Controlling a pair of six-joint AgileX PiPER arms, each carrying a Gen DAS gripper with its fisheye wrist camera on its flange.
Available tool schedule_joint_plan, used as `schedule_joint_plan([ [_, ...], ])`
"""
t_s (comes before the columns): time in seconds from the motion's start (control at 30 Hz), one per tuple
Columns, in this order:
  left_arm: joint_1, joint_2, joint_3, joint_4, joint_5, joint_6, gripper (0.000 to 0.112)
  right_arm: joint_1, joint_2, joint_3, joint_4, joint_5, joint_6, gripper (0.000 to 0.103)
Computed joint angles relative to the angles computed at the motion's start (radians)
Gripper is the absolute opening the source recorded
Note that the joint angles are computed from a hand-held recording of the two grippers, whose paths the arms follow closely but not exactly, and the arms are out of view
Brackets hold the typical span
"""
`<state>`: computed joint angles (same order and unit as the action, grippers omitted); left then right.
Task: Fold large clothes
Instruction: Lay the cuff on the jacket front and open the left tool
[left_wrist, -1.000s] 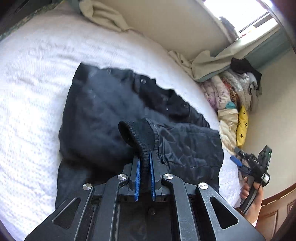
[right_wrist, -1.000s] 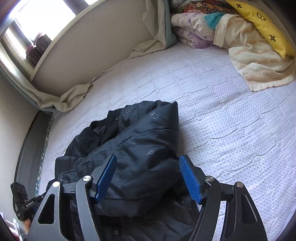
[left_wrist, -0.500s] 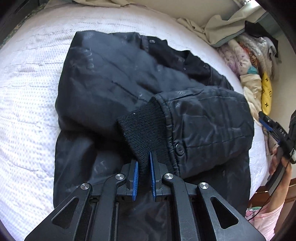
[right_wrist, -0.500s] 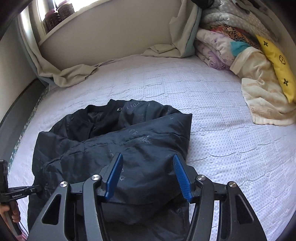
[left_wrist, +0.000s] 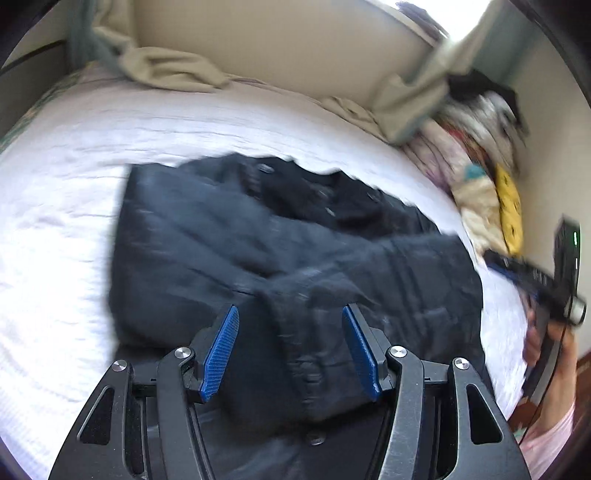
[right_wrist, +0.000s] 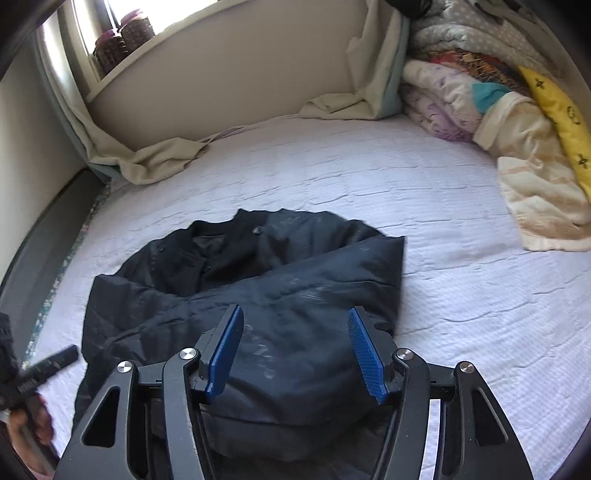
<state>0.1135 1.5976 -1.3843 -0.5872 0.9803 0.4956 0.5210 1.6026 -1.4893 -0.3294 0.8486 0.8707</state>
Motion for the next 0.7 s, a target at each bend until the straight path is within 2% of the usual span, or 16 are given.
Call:
schedule_joint_plan([
  [0.13,-0.113,0.053,0.026,0.121,-0.074,-0.072,0.063,0.004,0.085,-0.053,0.016,0.027,-0.024,0.042],
  [0.2,-0.133,0.053,0.051,0.177,-0.106,-0.087,0.063,0.007,0.127,-0.067,0.004,0.044,-0.028,0.042],
  [0.33,-0.149,0.067,0.059,0.226,-0.114,-0.091,0.063,0.0,0.186,-0.049,0.035,0.037,-0.063,0.042],
  [0.53,-0.152,0.075,0.086,0.24,-0.151,-0.083,0.065,0.062,0.246,-0.017,-0.117,0.039,0.0,0.041],
  [0.7,-0.172,0.061,0.129,0.27,-0.204,-0.1,0.066,0.065,0.25,0.025,-0.158,-0.007,0.056,0.041],
])
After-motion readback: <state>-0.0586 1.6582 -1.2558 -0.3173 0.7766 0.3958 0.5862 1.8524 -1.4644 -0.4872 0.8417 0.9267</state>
